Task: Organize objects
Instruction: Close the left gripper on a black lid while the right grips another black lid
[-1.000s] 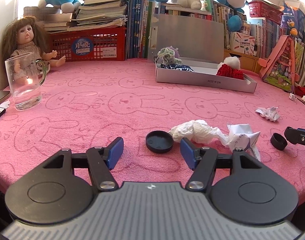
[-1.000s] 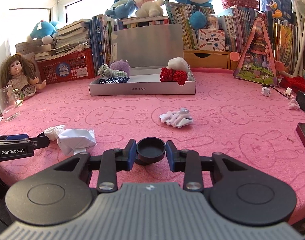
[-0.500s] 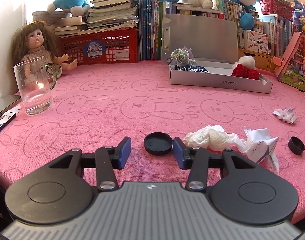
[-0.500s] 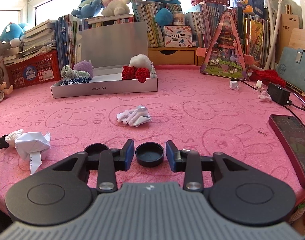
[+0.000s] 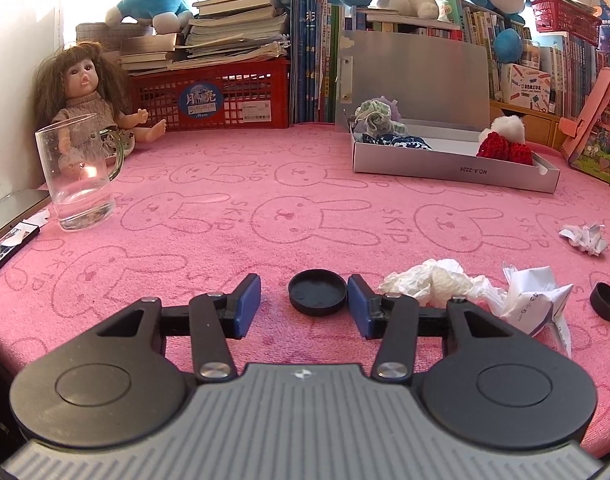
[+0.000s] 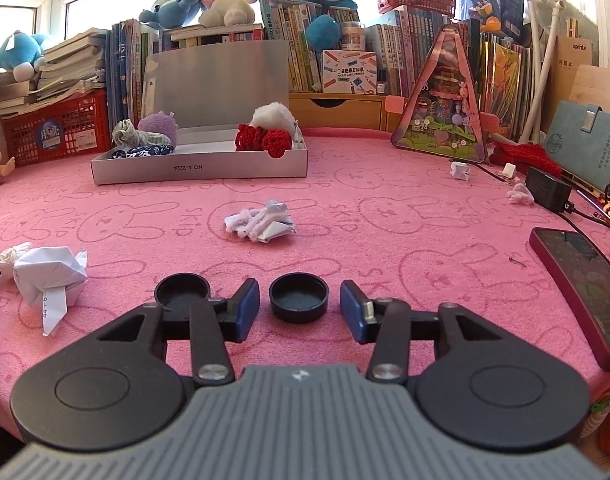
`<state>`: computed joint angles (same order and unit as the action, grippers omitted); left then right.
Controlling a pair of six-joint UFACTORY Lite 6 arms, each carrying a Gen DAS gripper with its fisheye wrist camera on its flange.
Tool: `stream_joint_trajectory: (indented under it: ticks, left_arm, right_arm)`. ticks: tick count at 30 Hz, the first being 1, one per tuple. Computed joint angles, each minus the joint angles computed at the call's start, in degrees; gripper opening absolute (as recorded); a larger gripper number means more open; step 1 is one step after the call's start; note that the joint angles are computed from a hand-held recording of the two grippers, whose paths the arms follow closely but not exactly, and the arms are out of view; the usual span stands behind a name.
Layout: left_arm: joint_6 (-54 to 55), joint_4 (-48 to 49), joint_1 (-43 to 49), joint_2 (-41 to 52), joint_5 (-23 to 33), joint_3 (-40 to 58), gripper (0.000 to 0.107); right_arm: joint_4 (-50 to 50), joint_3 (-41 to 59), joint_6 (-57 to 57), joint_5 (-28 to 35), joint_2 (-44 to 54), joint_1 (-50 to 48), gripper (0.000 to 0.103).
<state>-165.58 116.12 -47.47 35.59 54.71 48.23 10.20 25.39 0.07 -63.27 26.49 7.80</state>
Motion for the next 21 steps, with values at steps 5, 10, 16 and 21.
stream_joint_trajectory:
  ticks: [5, 10, 16, 21]
  left_arm:
    - [-0.7, 0.9, 0.2, -0.7, -0.6, -0.5, 0.043]
    - [-0.8, 1.2, 0.3, -1.2, -1.0, -0.7, 0.037]
    - [0.3, 1.1, 0.0, -1.7, -0.8, -0.4, 0.037]
    - [4.3, 0.1, 1.1, -3.4, -3.6, 1.1, 0.037]
  right_arm:
    - [-1.0, -0.1, -0.1, 1.1, -0.9, 0.3, 0.044]
    - [-3.3, 0.1, 0.3, 3.2, -2.1, -0.5, 0.037]
    - [-4.3, -0.4, 0.7, 3.4, -3.7, -0.7, 0.037]
    - [-5.7, 1.3, 1.6, 6.4, -4.9, -1.6, 0.037]
